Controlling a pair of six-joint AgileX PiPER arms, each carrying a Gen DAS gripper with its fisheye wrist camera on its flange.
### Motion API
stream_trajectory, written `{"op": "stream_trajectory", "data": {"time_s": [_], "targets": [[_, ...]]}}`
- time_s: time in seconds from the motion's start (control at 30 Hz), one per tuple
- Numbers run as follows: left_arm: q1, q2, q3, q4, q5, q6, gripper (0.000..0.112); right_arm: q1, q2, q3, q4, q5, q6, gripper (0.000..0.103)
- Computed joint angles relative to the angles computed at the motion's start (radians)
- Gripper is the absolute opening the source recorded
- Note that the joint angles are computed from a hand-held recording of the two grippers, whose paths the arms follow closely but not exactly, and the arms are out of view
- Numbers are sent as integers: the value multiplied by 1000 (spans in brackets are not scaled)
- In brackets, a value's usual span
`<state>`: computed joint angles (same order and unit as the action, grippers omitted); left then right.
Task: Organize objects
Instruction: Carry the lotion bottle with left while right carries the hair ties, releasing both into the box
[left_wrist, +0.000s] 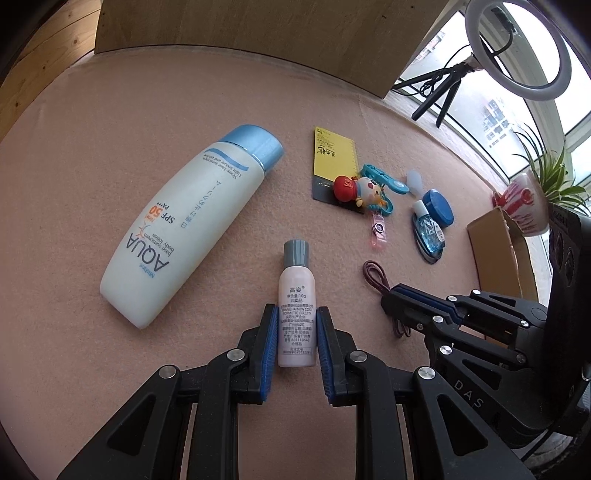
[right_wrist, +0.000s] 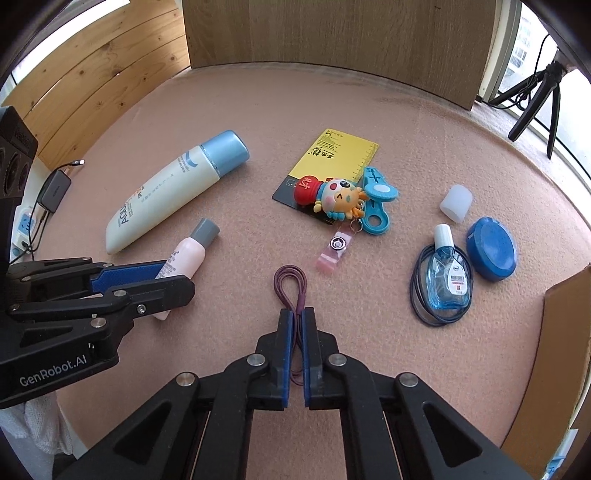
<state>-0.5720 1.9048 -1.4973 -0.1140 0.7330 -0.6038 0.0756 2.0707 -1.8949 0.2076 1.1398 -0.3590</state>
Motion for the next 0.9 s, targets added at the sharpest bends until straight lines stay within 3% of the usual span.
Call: {"op": "stream_trajectory", "data": {"time_s": [0.47,0.7,0.9], "targets": [[-105,-32,-56,29,14,-59,22,-190,-244,291,175,-59,-53,3],[-173,36,-246,70,97,-63,22,-313,-340,314,244,-31,-91,3],[-231,157,-504,81,201,-40,22,-436,-389,298,273,7,-121,3]]}}
